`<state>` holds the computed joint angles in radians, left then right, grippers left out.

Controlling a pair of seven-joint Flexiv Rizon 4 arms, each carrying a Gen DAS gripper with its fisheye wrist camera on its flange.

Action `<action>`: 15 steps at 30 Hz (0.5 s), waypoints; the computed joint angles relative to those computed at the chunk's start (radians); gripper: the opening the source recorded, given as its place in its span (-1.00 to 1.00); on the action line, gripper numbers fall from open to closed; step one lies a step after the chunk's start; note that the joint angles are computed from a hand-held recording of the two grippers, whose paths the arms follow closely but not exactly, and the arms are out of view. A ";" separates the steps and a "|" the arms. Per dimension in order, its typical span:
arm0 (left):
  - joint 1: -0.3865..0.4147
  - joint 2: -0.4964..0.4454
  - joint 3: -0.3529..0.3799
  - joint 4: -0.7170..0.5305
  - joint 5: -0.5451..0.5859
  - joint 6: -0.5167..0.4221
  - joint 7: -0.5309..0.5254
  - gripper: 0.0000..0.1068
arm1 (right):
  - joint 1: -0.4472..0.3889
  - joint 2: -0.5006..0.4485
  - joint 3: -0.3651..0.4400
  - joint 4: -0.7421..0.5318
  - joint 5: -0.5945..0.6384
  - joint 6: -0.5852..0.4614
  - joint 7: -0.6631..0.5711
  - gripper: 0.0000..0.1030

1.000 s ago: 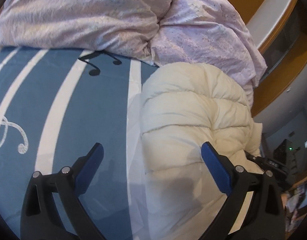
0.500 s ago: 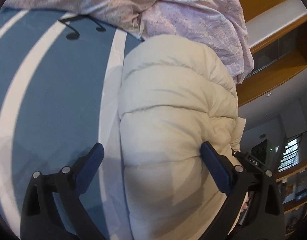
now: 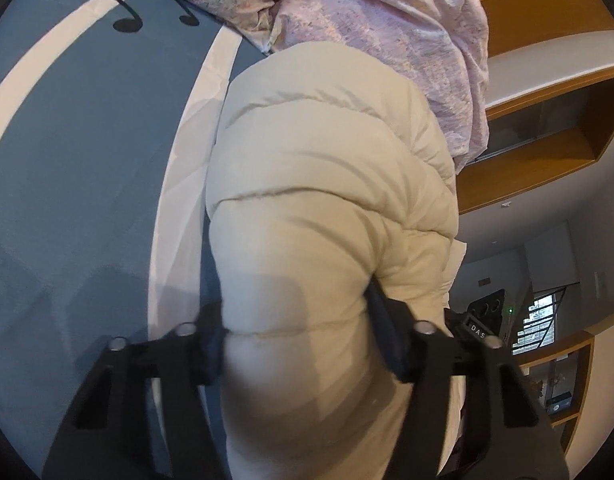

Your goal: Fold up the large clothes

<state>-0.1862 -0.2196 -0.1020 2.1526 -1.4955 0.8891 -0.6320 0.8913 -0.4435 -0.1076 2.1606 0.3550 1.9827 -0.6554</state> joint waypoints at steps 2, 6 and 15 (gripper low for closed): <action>-0.005 0.011 0.001 0.004 -0.013 0.012 0.019 -0.23 | 0.015 0.000 -0.014 -0.002 0.004 0.005 -0.009 -0.48; -0.004 0.032 0.011 0.011 -0.015 0.025 0.039 -0.36 | 0.002 -0.011 0.005 -0.024 0.001 0.021 -0.020 -0.52; 0.048 0.097 0.064 0.028 -0.013 0.034 0.083 -0.40 | 0.019 -0.061 -0.008 -0.170 -0.072 -0.024 -0.063 -0.57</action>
